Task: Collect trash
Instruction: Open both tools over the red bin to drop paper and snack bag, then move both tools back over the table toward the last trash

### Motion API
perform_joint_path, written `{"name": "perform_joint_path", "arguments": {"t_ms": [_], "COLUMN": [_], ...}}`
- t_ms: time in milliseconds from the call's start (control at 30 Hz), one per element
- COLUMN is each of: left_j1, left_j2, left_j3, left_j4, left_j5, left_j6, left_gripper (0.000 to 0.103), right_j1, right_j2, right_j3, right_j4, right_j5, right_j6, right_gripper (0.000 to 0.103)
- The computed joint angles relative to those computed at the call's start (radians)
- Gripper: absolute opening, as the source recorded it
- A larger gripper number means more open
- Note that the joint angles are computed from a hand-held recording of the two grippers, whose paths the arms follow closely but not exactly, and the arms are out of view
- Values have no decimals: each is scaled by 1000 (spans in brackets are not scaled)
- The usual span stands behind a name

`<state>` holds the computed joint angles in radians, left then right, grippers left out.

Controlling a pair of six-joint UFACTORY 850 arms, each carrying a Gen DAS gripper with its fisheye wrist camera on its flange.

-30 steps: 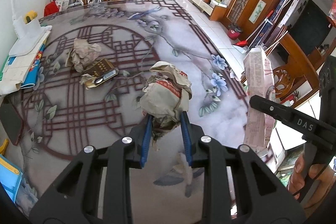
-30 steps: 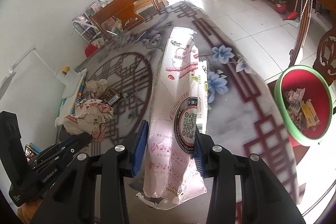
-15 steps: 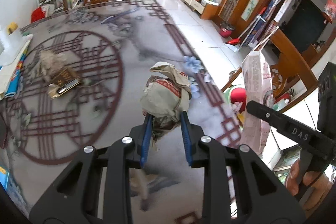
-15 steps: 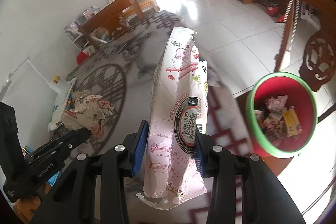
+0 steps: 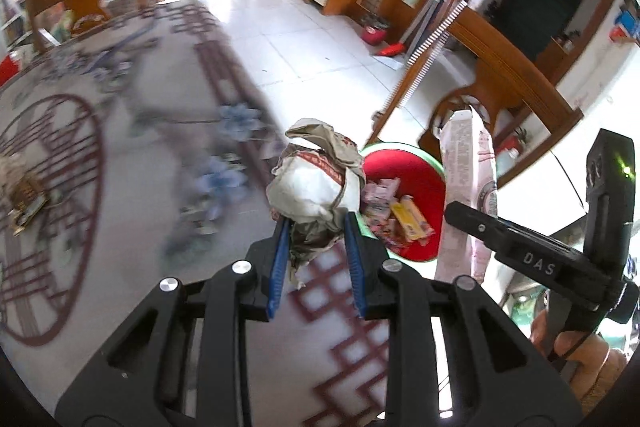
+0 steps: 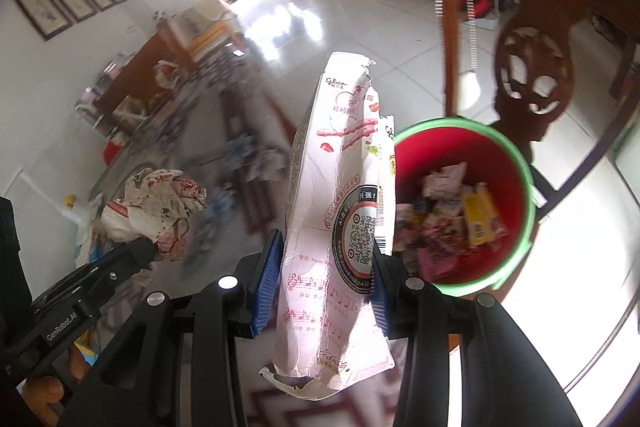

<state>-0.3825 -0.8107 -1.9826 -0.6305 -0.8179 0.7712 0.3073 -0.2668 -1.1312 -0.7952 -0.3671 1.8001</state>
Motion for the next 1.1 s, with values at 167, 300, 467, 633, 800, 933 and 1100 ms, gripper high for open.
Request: {"name": "perform_joint_path", "arguments": {"t_ms": [167,300,467,633,800,933,1100], "left_j1": [-56,-100,-135,-133,-88,-22,99], "left_j2": [-66,-125,-196,-174,-171,-179,-307], "left_j3": [-98,-189,-307,-273,-257,-258,-477], "left_j4": [13,29,40,11,52,151,373], "left_j5": [-58,-101,-158,-115,-74,-12,-26], "left_j6": [-13,-33,-50,-37,-99,-196,-444], "left_gripper": [26,26,50,71,73,74,75], "right_j1": [-50,-95,-146,-173,-184,-165,-124], "right_j2": [48,76,90,86,79,45,-22], "right_j3": [71,114,140,140,139,108,35], "right_j4": [-22,-22,-55,-120,-113,-39,71], "right_j5": [-6,4,16,-3,28,49,63], "right_j6": [26,28,37,106,132,76,-9], "right_gripper": [39,39,46,78,80,80,80]}}
